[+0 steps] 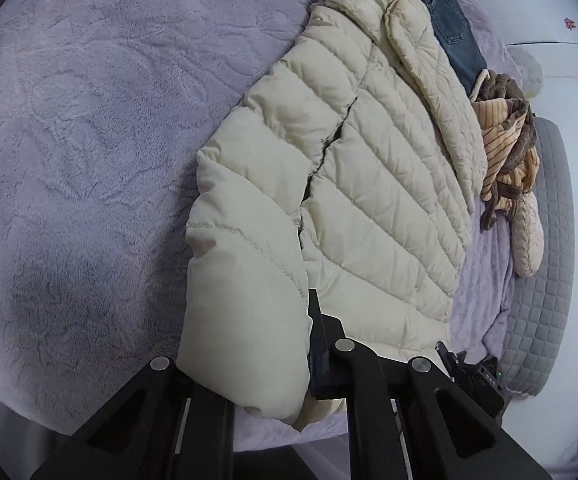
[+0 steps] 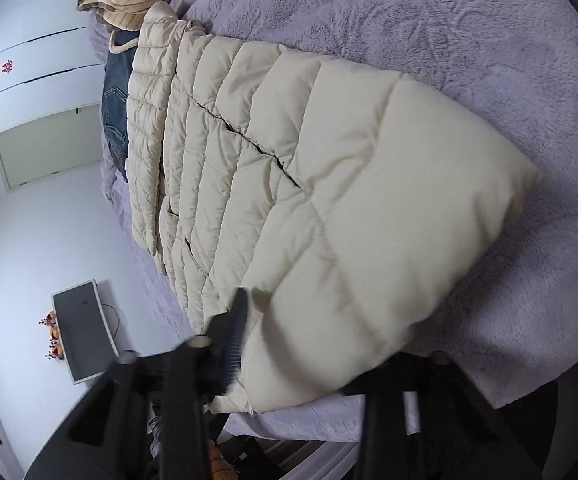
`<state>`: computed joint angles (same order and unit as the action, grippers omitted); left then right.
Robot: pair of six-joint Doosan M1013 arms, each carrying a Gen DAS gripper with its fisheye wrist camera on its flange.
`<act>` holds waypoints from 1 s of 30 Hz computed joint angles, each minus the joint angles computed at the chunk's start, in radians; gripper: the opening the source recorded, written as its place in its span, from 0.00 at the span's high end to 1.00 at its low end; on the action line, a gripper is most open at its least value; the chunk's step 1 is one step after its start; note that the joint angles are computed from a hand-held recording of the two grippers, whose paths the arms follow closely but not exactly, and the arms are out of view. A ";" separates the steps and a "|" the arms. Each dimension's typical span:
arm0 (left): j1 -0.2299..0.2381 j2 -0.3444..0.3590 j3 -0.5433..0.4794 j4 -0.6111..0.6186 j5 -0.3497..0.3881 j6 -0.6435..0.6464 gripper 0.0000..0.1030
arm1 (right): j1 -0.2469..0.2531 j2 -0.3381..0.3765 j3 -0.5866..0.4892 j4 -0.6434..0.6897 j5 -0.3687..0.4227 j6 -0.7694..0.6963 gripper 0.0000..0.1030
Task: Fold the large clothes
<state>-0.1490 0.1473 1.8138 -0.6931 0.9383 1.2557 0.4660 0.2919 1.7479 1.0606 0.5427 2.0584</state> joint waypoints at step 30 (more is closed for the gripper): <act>0.027 0.352 -0.666 0.213 0.045 -0.072 0.87 | -0.155 0.431 -0.887 -0.207 0.452 -0.236 0.89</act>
